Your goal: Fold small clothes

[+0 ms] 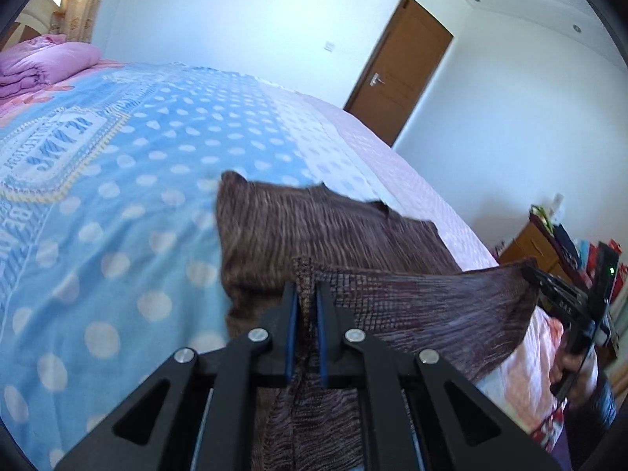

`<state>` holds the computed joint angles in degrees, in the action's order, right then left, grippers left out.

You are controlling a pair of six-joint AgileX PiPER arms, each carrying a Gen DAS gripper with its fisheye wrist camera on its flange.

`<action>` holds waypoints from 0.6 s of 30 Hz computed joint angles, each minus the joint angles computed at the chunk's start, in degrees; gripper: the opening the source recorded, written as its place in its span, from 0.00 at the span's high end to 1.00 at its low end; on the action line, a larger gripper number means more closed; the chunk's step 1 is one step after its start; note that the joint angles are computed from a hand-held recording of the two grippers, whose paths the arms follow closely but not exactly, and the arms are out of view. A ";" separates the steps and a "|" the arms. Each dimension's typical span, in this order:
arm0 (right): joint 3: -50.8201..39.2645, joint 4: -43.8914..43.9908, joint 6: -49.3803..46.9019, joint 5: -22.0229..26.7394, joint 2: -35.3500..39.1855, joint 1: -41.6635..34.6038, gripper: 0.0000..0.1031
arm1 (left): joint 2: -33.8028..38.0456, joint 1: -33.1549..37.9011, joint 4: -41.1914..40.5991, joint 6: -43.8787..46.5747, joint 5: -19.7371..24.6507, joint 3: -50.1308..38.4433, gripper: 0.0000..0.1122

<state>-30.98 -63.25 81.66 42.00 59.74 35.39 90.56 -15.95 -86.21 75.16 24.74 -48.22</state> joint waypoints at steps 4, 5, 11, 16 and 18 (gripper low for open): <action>-2.06 -2.93 1.67 -3.23 3.72 -4.53 0.87 | 2.90 -0.44 2.60 -4.44 -1.04 -4.90 0.92; -2.69 -3.68 2.06 -3.81 4.73 -5.41 0.87 | 3.90 -0.78 3.87 -6.08 -1.57 -6.65 0.92; -7.13 -8.36 3.81 -9.34 11.13 -13.04 0.87 | 9.70 -1.43 9.34 -13.35 -1.75 -16.09 0.92; -13.35 -10.23 2.96 -14.00 18.24 -19.32 0.87 | 14.93 -2.15 16.10 -21.54 -2.87 -23.91 0.92; -15.82 -11.37 2.92 -14.78 20.94 -20.68 0.87 | 17.04 -2.29 18.43 -24.51 -3.12 -26.99 0.92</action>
